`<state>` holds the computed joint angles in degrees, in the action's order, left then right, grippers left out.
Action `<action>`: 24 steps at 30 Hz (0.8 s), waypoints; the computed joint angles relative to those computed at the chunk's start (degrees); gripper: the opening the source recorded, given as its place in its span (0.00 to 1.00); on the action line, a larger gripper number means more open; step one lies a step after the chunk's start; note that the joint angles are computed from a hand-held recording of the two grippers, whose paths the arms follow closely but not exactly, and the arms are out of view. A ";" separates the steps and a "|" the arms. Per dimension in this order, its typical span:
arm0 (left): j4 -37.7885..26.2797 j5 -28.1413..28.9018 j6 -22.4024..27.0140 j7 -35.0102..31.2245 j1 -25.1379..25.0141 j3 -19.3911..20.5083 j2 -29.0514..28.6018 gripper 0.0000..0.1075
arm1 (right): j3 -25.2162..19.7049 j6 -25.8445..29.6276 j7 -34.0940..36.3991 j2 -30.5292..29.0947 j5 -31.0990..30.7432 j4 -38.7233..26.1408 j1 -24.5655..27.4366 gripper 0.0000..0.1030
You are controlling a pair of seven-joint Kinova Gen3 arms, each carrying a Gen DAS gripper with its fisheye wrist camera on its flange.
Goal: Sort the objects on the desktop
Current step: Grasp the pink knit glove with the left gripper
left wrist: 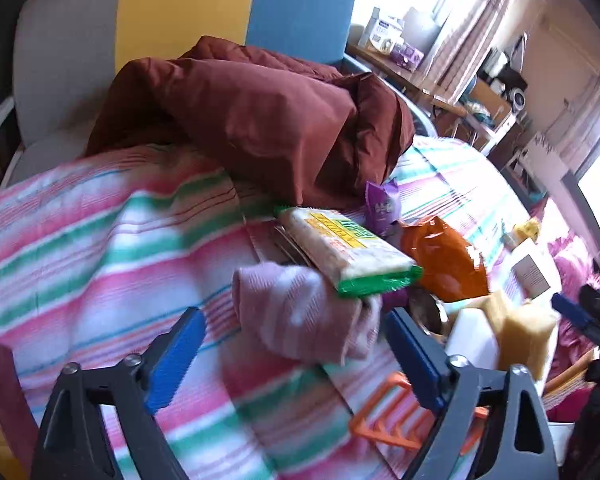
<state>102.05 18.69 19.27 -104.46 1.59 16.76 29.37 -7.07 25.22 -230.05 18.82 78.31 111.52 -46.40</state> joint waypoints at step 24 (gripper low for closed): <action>10.88 2.06 -5.97 -3.58 -5.64 6.13 -5.22 0.48 | 1.15 -1.39 6.62 1.10 -2.28 -1.73 -0.80 0.78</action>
